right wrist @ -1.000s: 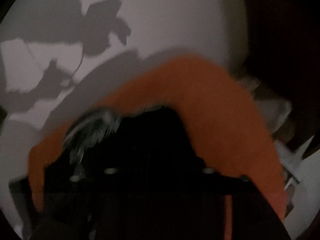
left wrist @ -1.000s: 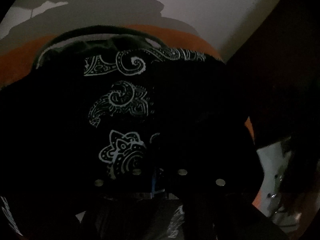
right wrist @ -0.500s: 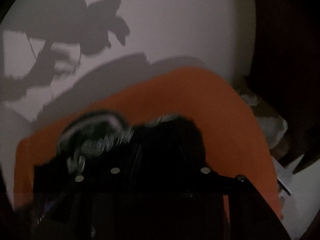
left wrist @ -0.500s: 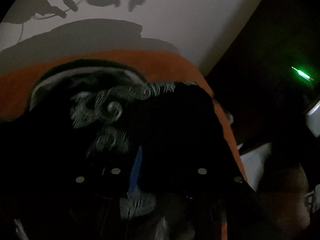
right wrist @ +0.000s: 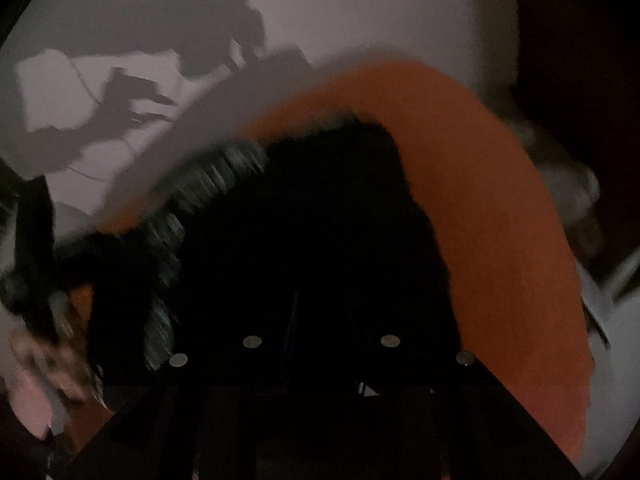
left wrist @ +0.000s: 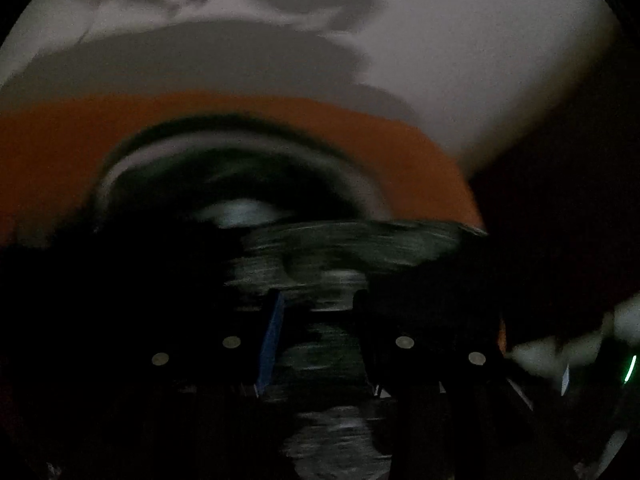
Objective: Fold clothes
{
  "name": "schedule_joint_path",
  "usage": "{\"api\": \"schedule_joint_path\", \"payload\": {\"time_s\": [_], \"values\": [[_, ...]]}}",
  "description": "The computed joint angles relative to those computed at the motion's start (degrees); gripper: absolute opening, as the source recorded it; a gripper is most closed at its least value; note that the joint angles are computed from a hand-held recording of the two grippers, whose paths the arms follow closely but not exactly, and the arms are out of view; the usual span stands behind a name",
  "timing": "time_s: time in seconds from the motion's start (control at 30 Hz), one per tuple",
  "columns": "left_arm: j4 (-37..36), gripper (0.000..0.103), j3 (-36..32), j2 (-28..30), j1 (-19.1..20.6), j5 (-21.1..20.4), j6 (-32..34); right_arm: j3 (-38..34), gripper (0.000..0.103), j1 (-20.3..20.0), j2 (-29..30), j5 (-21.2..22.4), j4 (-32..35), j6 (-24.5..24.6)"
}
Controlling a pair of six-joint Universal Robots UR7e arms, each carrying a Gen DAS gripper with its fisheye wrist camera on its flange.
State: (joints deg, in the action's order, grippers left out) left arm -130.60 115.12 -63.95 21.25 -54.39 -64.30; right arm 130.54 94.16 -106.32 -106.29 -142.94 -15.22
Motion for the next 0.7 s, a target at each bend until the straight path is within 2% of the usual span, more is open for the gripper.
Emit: {"api": "schedule_joint_path", "payload": {"time_s": [0.03, 0.07, 0.13, 0.23, 0.27, 0.3, 0.37, 0.4, 0.43, 0.5, 0.53, 0.57, 0.63, 0.7], "values": [[-1.7, 0.038, -1.4, 2.3, -0.3, -0.6, 3.6, -1.0, 0.023, 1.1, 2.7, -0.7, -1.6, -0.3], [-1.2, 0.038, -2.9, 4.4, -0.4, -0.9, 4.8, -2.2, 0.023, 2.7, 6.4, -3.5, -3.5, -0.7], [2.4, 0.038, -6.2, 8.9, 0.0, -1.0, 4.6, -5.2, 0.023, 5.3, 13.9, -8.9, -5.7, -1.4], [11.6, 0.037, -9.2, 12.0, 1.2, 2.0, -1.2, -6.9, 0.018, 5.4, 20.6, -14.0, -9.0, -2.1], [13.1, 0.036, -8.8, 11.2, 1.5, 2.7, -4.2, -6.4, 0.018, 5.2, 21.8, -15.2, -12.0, -4.3], [14.3, 0.03, -8.3, 10.3, 1.9, 3.3, -7.0, -6.0, 0.018, 5.4, 22.6, -16.5, -14.7, -6.2], [17.3, 0.029, -7.6, 8.1, 2.3, 4.2, -11.3, -5.2, 0.018, 6.7, 22.4, -19.0, -19.8, -8.3], [20.2, 0.029, -7.7, 7.1, 2.2, 4.8, -13.1, -4.9, 0.018, 7.3, 21.5, -20.0, -21.1, -8.1], [20.7, 0.029, -7.0, 5.6, 2.0, 4.7, -13.8, -4.7, 0.018, 7.3, 19.4, -18.6, -20.0, -6.7], [17.9, 0.029, -4.6, 2.3, 1.0, 2.8, -13.2, -4.8, 0.018, 5.6, 13.1, -11.3, -11.8, -0.9], [15.9, 0.029, -2.9, 0.9, -1.0, 1.8, -12.5, -4.7, 0.018, 5.3, 10.0, -9.4, -6.1, 1.5], [13.9, 0.029, -1.4, -0.4, -3.0, 0.8, -12.0, -3.6, 0.018, 5.4, 6.2, -8.7, -1.4, 3.0], [10.0, 0.033, 1.3, -2.5, -7.1, -1.2, -10.7, 0.3, 0.018, 6.2, -1.5, -9.3, 3.0, 3.7], [7.6, 0.039, 2.3, -1.1, -9.4, -2.4, -8.3, 3.7, 0.018, 5.3, -7.6, -8.9, 7.5, 2.7]]}}
